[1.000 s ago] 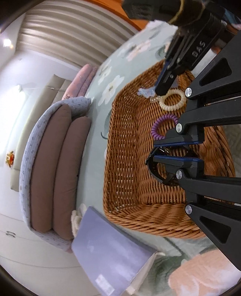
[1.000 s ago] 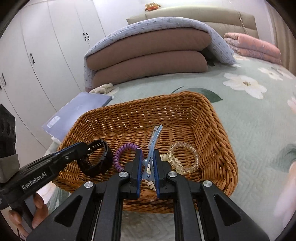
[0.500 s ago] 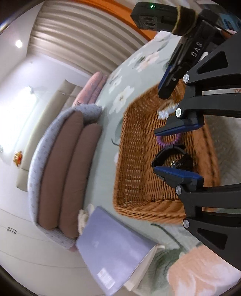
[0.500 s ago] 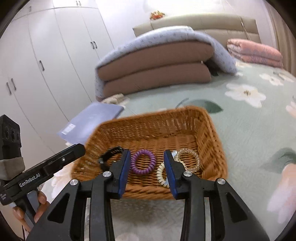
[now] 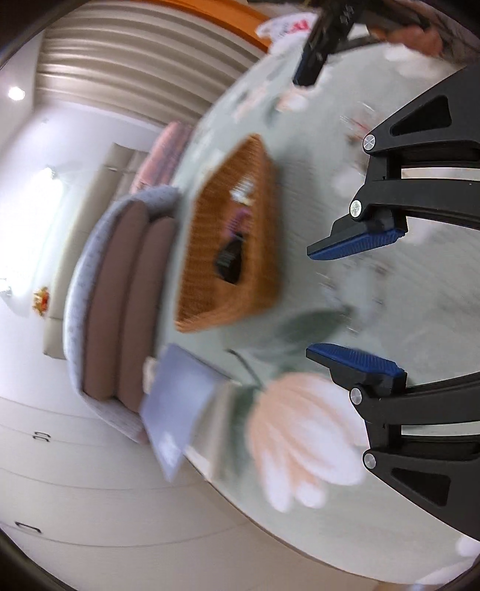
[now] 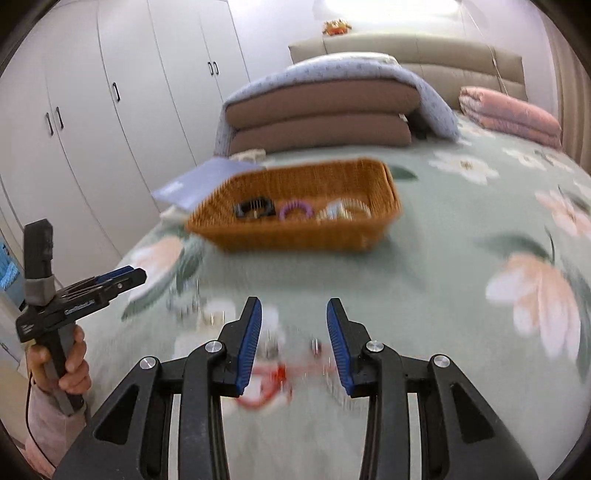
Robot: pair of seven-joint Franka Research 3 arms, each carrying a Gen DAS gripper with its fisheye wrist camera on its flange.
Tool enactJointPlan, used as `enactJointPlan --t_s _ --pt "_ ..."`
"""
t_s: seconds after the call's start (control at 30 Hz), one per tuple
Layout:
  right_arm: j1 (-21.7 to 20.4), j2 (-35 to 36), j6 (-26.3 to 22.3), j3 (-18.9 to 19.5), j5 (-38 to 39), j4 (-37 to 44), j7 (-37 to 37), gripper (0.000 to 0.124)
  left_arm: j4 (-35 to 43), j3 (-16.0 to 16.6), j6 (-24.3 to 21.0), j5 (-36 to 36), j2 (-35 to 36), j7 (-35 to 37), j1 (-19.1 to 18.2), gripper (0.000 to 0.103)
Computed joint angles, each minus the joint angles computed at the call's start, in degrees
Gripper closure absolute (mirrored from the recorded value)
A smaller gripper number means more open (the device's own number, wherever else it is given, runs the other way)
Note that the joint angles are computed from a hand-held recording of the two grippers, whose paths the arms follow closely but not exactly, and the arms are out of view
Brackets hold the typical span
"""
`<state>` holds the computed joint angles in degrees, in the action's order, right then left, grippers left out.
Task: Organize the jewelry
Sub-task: 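Move both tools back over the remaining jewelry, left tool above the silver bead bracelet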
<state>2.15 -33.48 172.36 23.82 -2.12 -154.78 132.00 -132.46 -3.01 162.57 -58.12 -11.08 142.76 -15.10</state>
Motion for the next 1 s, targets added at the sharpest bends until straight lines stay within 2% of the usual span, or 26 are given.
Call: enactJointPlan --t_s 0.17,0.3,0.37,0.5,0.6,0.77,0.87,0.9,0.97,1.0 --pt "1.6 -1.1 -0.8 0.0 1.3 -3.5 1.7 0.084 -2.7 -0.1 -1.4 2.2 -0.2 0.0 0.3 0.055" --pt "0.5 -3.1 -2.7 0.1 1.0 -5.0 3.6 0.084 -4.1 -0.7 1.7 2.0 -1.0 3.2 -1.5 0.055" --pt "0.3 -5.2 -3.2 -0.1 0.7 -6.5 4.3 0.084 -4.6 -0.7 3.4 2.1 -1.3 5.0 -2.7 0.061" --pt "1.4 -7.6 -5.3 -1.9 0.7 -8.9 4.1 0.084 -3.6 -1.0 2.1 9.0 0.3 2.8 -2.4 0.062" --pt "2.5 -7.8 -6.5 -3.0 1.2 -9.8 3.9 0.084 -2.3 -0.6 -0.9 11.3 1.4 4.4 -2.4 0.062" --pt "5.1 -5.7 -4.7 -4.4 1.6 -8.7 1.9 0.084 -1.2 -2.0 -2.8 15.4 3.1 4.9 -0.8 0.062" --pt "11.1 -1.6 -1.4 -8.1 4.4 -6.8 -2.2 0.084 -0.7 -2.5 -2.6 15.6 3.6 6.1 -0.5 0.062" --pt "12.4 -0.1 -1.0 -8.3 5.1 -5.6 -3.3 0.084 -0.5 -2.6 -2.7 15.5 3.8 6.3 -0.4 0.062" --pt "11.6 2.7 -2.7 -6.0 5.1 -2.5 -3.4 0.084 -0.1 -2.6 -3.2 14.3 3.9 6.8 -0.2 0.062" --pt "12.1 4.4 -3.4 -6.2 5.5 -1.1 -3.8 0.084 0.0 -2.5 -3.4 13.5 3.9 7.4 -0.1 0.062"
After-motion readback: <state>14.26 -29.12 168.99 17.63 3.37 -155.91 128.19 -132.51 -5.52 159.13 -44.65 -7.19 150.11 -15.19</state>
